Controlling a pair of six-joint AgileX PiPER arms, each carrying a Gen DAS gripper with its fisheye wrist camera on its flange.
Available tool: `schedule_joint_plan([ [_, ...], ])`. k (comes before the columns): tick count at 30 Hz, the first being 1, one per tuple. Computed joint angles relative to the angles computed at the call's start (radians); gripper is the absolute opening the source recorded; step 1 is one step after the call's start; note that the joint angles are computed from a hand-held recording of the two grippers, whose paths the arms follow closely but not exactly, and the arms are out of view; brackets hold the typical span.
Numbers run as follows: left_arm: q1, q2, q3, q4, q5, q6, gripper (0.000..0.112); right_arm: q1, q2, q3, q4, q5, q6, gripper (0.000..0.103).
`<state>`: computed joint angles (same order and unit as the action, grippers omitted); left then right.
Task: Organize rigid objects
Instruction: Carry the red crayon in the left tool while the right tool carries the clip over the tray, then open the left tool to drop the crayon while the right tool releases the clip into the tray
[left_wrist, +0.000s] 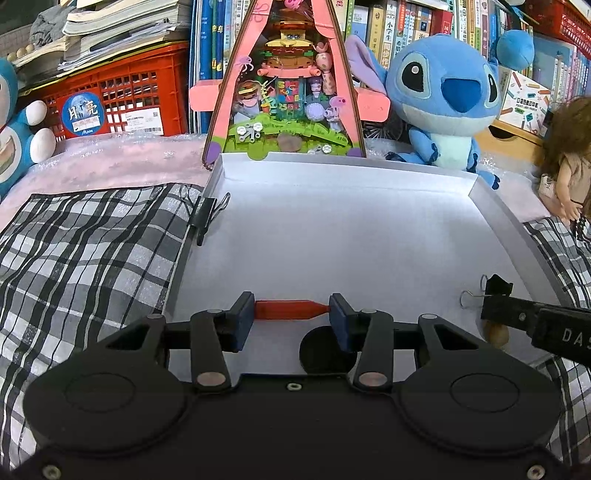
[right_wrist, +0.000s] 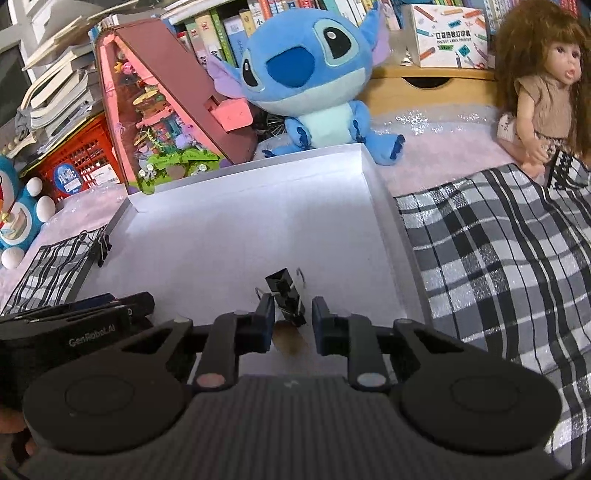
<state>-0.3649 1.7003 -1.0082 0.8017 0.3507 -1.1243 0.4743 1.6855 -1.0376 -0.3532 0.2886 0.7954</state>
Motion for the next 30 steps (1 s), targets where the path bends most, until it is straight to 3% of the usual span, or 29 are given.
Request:
schedule_joint_plan([
  [6, 0.009, -0.032, 0.012, -0.089, -0.011, 0.076, 0.06, -0.011, -0.029, 0.018, 0.042, -0.021, -0.036, 0.031],
  [10, 0.007, -0.074, 0.033, -0.081, -0.011, 0.075, 0.071, -0.015, -0.061, 0.038, 0.051, -0.036, -0.048, 0.049],
  [20, -0.021, -0.232, 0.148, -0.001, 0.006, 0.037, 0.076, -0.003, -0.193, 0.141, -0.055, -0.076, 0.028, 0.071],
  [25, -0.047, -0.331, 0.24, 0.022, -0.01, 0.002, 0.077, 0.011, -0.273, 0.215, -0.089, -0.097, 0.053, 0.077],
  [30, -0.101, -0.422, 0.326, 0.089, 0.012, -0.07, 0.078, 0.047, -0.345, 0.29, -0.231, -0.104, 0.176, 0.081],
])
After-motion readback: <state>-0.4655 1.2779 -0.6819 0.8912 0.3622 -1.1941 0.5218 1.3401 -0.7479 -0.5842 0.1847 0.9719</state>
